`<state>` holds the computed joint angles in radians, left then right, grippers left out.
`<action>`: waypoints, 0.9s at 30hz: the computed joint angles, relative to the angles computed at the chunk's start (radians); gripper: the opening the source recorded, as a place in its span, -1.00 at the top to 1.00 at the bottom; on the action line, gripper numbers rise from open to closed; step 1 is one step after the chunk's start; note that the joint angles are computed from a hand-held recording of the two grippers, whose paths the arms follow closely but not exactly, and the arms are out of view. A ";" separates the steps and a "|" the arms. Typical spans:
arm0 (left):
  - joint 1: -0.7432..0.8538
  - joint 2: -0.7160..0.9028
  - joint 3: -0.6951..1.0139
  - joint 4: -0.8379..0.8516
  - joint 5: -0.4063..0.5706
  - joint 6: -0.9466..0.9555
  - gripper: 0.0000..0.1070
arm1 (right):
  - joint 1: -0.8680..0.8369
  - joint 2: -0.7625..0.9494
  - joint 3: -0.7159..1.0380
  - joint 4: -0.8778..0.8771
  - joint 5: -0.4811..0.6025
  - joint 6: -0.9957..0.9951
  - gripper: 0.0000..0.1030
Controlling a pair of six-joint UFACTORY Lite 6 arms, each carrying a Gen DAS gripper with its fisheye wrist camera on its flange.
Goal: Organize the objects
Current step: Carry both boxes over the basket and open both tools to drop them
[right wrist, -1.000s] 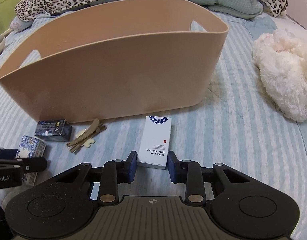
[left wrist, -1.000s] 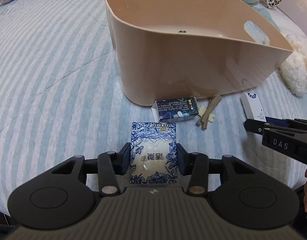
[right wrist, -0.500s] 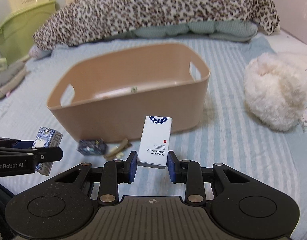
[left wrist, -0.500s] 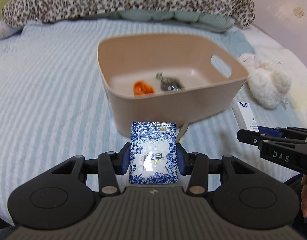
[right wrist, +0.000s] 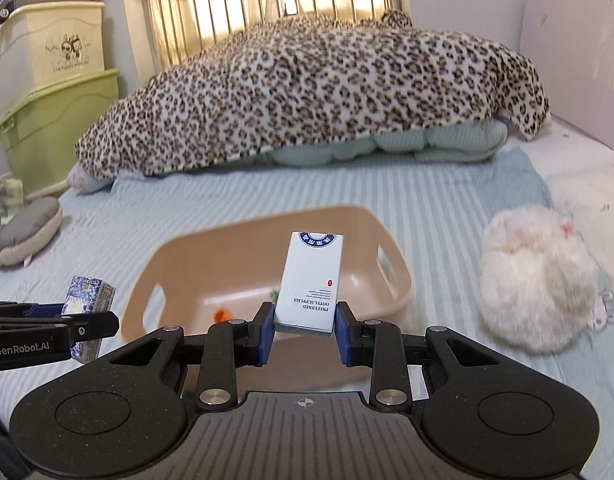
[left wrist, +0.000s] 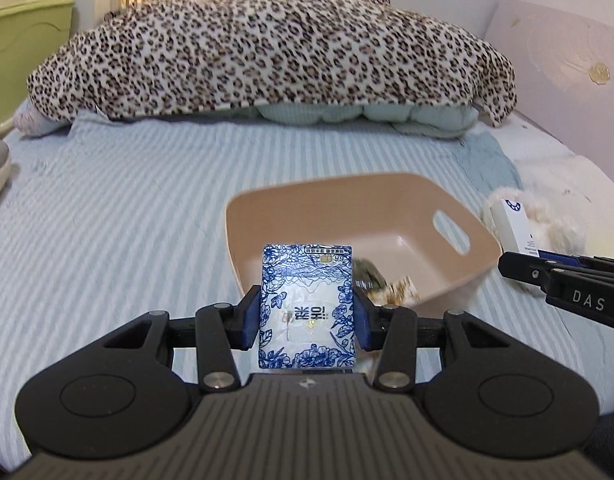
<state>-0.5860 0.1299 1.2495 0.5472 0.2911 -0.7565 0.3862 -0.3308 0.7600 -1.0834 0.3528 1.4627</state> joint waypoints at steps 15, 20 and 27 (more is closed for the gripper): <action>0.002 0.522 0.516 0.113 0.119 -0.051 0.11 | -0.098 0.403 0.225 -0.177 -0.100 0.146 0.43; 0.006 0.645 0.619 0.096 0.148 0.006 0.11 | -0.105 0.519 0.277 -0.203 -0.076 0.161 0.43; 0.024 0.597 0.569 -0.042 0.133 0.127 -0.20 | -0.097 0.485 0.249 -0.253 -0.068 0.209 -0.06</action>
<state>-0.5620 0.7267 1.8183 0.5052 0.4239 -0.6291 0.2893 0.1543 1.0092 -1.3363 0.2850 1.6716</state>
